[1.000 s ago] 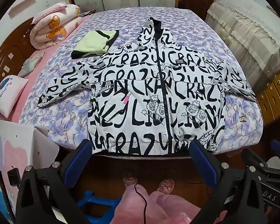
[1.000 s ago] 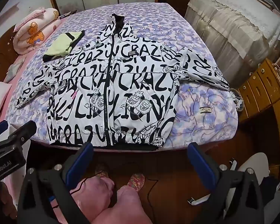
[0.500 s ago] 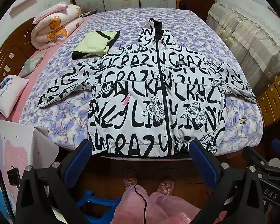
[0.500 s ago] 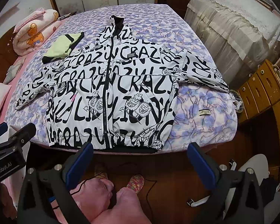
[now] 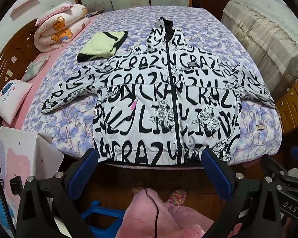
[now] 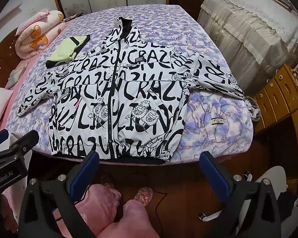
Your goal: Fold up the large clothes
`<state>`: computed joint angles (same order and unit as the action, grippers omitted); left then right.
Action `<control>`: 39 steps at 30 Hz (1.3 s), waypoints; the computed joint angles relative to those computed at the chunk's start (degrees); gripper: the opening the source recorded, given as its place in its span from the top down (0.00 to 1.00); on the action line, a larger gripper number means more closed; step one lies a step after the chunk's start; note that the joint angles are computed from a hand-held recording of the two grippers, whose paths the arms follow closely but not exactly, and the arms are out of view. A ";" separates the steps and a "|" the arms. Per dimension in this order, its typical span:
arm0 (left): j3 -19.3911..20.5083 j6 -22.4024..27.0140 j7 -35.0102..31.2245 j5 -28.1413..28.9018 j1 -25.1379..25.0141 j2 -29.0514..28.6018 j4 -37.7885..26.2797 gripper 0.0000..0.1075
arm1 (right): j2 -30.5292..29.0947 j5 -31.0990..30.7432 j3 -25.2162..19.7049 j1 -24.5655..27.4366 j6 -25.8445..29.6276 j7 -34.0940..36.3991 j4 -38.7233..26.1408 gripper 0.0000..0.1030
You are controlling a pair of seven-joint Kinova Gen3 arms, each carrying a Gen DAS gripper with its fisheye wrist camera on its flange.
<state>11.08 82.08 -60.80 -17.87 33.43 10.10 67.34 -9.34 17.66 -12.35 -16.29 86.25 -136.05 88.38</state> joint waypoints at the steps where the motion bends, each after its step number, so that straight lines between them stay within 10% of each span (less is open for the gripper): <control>1: 0.10 0.64 0.22 0.16 0.17 0.41 -0.24 0.05 | -0.25 -0.06 0.05 0.06 -0.21 0.15 0.21 0.02; 10: -0.80 1.73 -1.19 1.01 -0.13 2.31 -2.92 0.05 | 0.48 -1.62 -5.85 9.91 -2.94 4.89 -0.86 0.02; 27: -5.83 4.20 -19.02 15.49 -18.67 12.00 -14.75 0.05 | 18.18 5.63 -5.40 0.14 -3.24 -2.03 -15.60 0.02; 39: -7.07 19.30 -24.50 25.59 -38.54 33.69 -43.66 0.05 | 41.24 1.62 15.43 -20.15 3.95 4.44 -45.07 0.02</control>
<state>4.00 101.38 -85.30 7.72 -5.11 43.79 23.68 31.90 19.28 3.09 -36.44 90.20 -131.61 43.30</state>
